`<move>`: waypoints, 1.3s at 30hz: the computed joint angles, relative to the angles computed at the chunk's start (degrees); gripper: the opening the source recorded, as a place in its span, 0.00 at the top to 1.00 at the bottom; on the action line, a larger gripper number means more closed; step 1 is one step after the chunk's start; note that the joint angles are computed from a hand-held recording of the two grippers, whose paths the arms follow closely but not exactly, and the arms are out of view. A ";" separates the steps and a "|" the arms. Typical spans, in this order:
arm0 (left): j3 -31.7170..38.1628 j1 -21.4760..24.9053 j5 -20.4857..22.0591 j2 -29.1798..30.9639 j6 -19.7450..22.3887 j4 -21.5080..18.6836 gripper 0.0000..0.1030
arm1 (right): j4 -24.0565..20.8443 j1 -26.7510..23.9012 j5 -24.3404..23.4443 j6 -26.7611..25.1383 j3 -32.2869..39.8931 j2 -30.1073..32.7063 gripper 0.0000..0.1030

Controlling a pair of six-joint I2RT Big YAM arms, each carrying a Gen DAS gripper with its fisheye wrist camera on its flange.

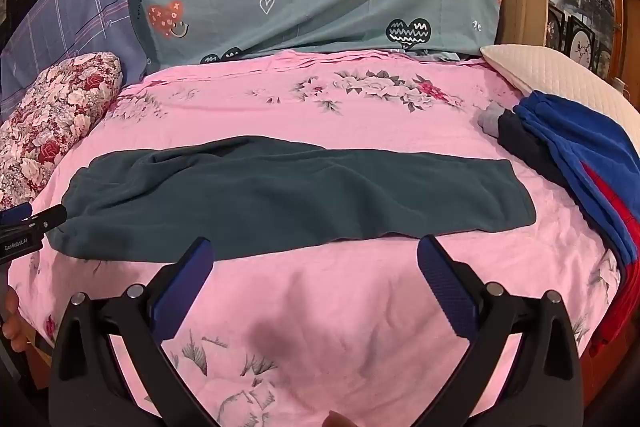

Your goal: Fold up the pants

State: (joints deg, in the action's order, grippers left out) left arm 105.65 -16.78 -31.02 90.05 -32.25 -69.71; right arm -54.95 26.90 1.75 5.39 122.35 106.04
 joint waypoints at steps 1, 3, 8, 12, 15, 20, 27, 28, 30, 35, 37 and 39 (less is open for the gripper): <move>0.01 0.00 -0.05 0.01 0.07 0.01 0.02 | -0.04 0.00 -0.04 0.05 0.02 0.01 0.01; -1.24 0.15 -0.05 -0.61 0.43 0.82 0.02 | -0.17 -0.07 -0.13 0.25 0.14 0.10 0.01; -2.26 0.34 0.06 -1.12 0.35 1.49 0.02 | 0.32 0.68 0.76 0.01 -0.43 -0.26 0.01; -1.73 0.38 0.15 -0.93 0.14 0.91 0.02 | 0.86 0.29 0.65 -0.54 -0.86 -0.36 0.01; -2.04 0.37 0.06 -1.05 0.16 1.10 0.02 | 1.17 0.38 0.93 -0.67 -1.58 -0.87 0.01; -2.41 0.39 0.02 -1.10 0.04 1.48 0.02 | 1.07 0.76 1.47 -0.52 -1.53 -1.02 0.01; -2.84 0.51 0.17 -1.60 -0.21 1.52 0.02 | 1.40 0.60 1.20 -1.01 -1.71 -1.07 0.01; -2.89 0.52 0.17 -1.64 -0.22 1.53 0.02 | 1.44 0.60 1.17 -1.03 -1.81 -1.15 0.01; -3.03 0.56 0.28 -1.73 -0.19 1.65 0.02 | 1.40 0.55 1.10 -1.07 -1.81 -1.17 0.01; -3.20 0.62 0.30 -1.85 -0.16 1.68 0.02 | 1.44 0.60 1.21 -1.04 -1.88 -1.21 0.01; -3.44 0.65 0.33 -1.96 -0.18 1.91 0.02 | 1.46 0.60 1.19 -1.06 -1.90 -1.21 0.01; -3.95 0.69 0.30 -2.27 -0.19 2.12 0.02 | 1.48 0.62 1.21 -1.08 -1.94 -1.25 0.01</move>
